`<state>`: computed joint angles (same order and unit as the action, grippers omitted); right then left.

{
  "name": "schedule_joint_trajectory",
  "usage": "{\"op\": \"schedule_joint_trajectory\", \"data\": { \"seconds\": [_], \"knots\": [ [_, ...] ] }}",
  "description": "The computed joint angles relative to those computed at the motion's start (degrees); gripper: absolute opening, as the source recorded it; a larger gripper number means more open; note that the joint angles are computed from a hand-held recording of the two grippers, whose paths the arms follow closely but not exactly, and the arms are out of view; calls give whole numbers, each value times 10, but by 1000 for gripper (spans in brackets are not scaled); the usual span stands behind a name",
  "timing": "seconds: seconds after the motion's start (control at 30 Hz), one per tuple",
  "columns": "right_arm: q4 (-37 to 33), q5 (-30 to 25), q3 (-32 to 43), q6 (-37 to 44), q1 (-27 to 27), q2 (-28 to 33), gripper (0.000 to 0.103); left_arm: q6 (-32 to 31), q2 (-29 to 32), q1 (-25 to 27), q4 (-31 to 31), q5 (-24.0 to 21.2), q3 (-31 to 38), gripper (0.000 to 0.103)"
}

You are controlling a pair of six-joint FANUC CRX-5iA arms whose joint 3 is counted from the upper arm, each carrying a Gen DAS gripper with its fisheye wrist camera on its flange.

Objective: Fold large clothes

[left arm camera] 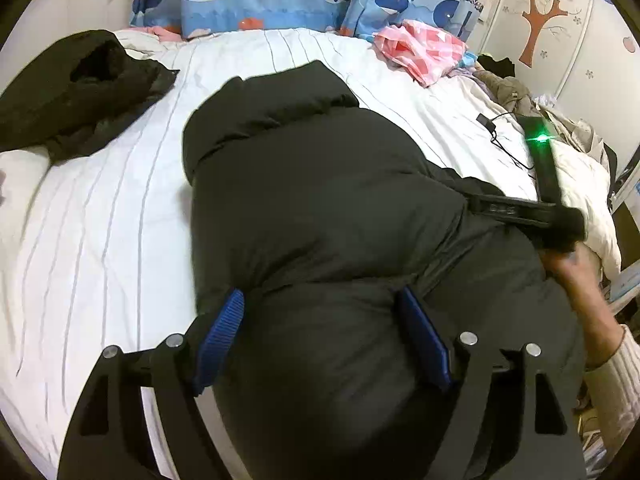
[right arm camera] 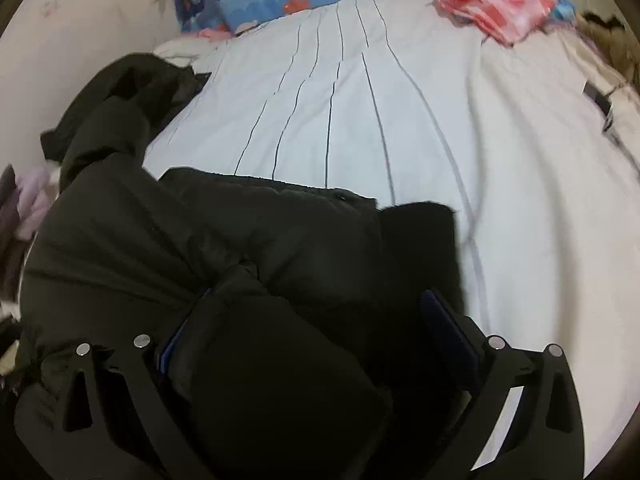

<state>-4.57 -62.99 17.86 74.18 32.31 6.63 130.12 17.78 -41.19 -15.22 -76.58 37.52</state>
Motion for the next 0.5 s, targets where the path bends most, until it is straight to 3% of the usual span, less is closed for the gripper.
{"op": "schedule_joint_trajectory", "data": {
  "seconds": [0.1,0.17,0.2,0.27,0.33,0.5],
  "knots": [
    [-26,64,-66,19,10,-94,96,36,-39,-17,-31,17,-32,76],
    [-28,77,-114,29,26,-153,96,60,-66,-20,-34,34,-65,79],
    [3,73,-142,14,48,-172,96,65,-75,-14,-18,45,-85,79],
    [13,8,-144,31,67,-152,96,64,-76,-6,11,54,-110,82],
    [-60,-27,-129,41,33,-129,96,69,-69,-9,12,45,-106,83],
    [-65,-7,-120,19,10,-159,96,69,-76,-43,-41,21,-75,83]
  ]
}}
